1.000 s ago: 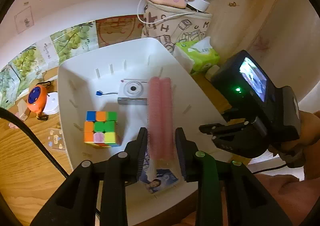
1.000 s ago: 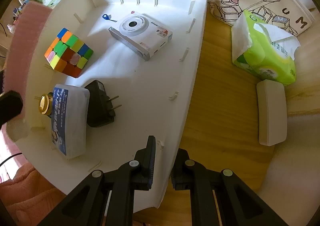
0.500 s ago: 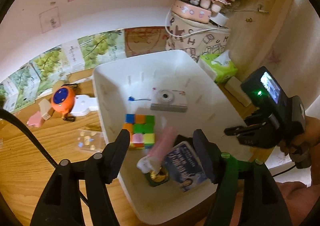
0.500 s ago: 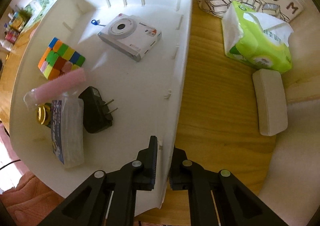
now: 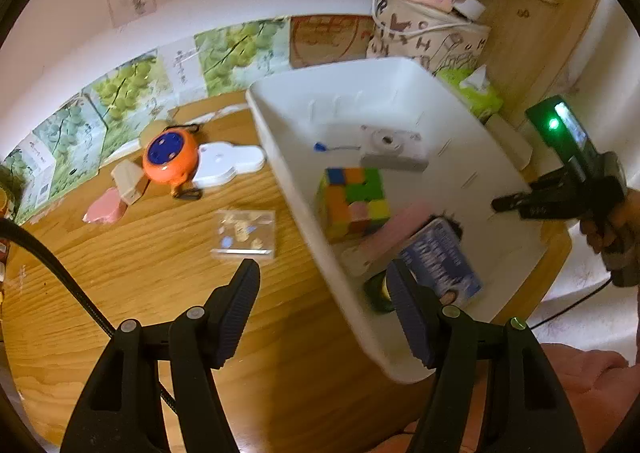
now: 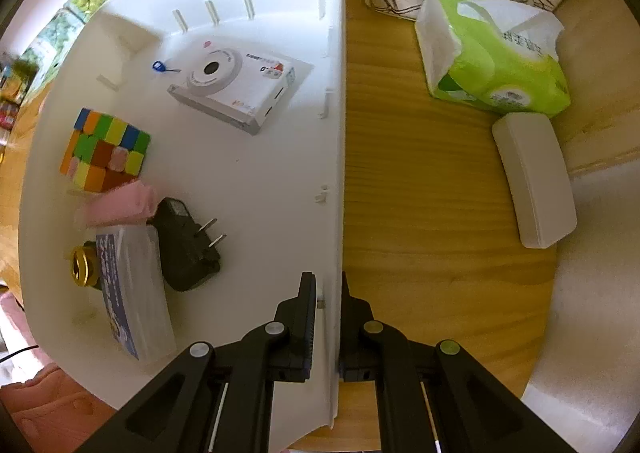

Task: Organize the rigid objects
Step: 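Move left tool back over desk to the clear plastic box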

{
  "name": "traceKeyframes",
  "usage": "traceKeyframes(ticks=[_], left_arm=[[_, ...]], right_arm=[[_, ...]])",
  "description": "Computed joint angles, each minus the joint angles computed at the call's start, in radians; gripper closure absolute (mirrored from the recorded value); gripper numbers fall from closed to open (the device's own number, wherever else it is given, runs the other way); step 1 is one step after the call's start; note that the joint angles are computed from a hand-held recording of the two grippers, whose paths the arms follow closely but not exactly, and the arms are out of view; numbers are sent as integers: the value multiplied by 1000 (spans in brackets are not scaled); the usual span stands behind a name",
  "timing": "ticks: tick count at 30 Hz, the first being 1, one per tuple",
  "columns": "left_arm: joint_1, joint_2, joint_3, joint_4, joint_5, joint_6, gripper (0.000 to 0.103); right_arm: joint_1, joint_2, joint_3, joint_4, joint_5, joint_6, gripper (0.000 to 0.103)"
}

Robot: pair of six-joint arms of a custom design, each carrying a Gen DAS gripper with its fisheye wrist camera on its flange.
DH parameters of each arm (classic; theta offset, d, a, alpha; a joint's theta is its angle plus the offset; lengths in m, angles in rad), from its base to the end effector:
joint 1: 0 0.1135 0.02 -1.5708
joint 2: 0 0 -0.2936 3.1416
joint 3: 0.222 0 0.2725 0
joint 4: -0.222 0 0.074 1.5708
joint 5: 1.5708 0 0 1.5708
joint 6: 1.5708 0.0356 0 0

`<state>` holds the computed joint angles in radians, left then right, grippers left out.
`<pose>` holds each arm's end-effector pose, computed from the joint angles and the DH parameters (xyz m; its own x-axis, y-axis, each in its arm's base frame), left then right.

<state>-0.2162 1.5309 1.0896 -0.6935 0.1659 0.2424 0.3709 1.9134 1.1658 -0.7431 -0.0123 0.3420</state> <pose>0.3116 -0.0745 0.2487 -0.7923 0.4164 -0.4459 0.4840 0.8739 -0.0439 0.3383 0.1320 0.1441 -0.9971 -0.0279 -0.0713 -0.0307 0.9988 0.0384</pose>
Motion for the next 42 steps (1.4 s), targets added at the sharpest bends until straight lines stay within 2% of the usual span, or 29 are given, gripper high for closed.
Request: traceKeyframes(ticks=[1,3,8,13,19,31,42], left_arm=[[9,5,3,-6,-1,13,33],[29,21,15,-22,-10,43,26],[84,76,59,-66,-6,120,21],[122,159,121,-113,5,203,20],[118,261,188,-135,-9,243,20],[100,454,327,-140,5,232,20],[91,547,392,-123,19,175,20]], right_arm=[[-2,1,-1,0,3,1,95],[-5,6,3,-3,10,9,95],[-14,14,5,-2,10,32,95],[-1,26,19,-12,23,71,94],[-15,37,34,-19,24,90,93],[-28,79,95,-66,43,122,92],[-6,107,147,-109,54,157,91]])
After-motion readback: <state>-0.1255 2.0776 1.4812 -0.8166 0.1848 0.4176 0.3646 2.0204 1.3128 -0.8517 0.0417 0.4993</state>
